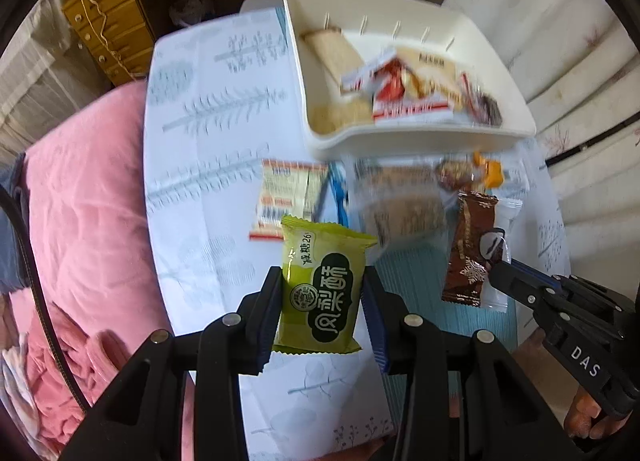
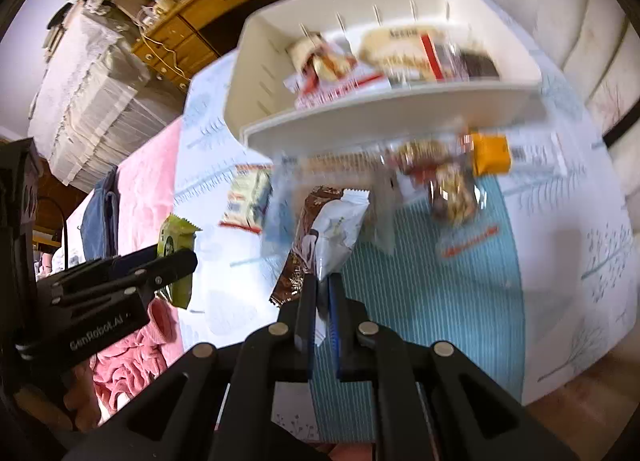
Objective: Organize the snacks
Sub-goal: 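Carry both packets into the white tray and open both tools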
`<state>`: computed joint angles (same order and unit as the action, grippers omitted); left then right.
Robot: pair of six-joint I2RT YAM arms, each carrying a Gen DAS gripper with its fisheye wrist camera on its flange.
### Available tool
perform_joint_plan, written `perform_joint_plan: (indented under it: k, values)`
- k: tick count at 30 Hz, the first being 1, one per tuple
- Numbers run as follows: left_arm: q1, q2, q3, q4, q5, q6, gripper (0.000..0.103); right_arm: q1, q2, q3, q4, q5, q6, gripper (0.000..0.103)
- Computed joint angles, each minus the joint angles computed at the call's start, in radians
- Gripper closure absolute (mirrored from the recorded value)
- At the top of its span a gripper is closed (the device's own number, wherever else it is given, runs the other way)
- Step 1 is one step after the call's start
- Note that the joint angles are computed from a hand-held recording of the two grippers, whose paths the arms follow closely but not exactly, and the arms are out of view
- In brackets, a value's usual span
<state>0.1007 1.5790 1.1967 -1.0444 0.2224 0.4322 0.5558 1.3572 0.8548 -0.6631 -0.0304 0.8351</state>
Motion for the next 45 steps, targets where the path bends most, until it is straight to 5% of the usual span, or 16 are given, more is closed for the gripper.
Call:
perform_joint_plan:
  k: [11,19,32,38,42,45]
  values:
    - [-0.075,0.110,0.239,-0.012,0.014,-0.115,0.066,-0.148,-0.056,0.123,-0.086,0.069,-0.225,0.097]
    - [-0.137,0.208,0.349,0.019,0.019,-0.216,0.066,-0.278,-0.023,0.169,-0.039,0.049,-0.346,0.097]
    - [-0.197,0.276,0.314,0.181,0.098,-0.358,0.065,-0.413,0.040,0.142,0.133,-0.021,-0.511,0.097]
    - [-0.213,0.278,0.295,0.206,0.088,-0.398,0.033,-0.451,0.064,0.131,0.171,-0.046,-0.501,0.091]
    - [-0.213,0.267,0.290,0.194,0.086,-0.394,0.026,-0.465,0.077,0.132,0.152,-0.042,-0.479,0.072]
    - [-0.205,0.259,0.288,0.175,0.092,-0.387,0.026,-0.471,0.055,0.113,0.144,-0.042,-0.454,0.070]
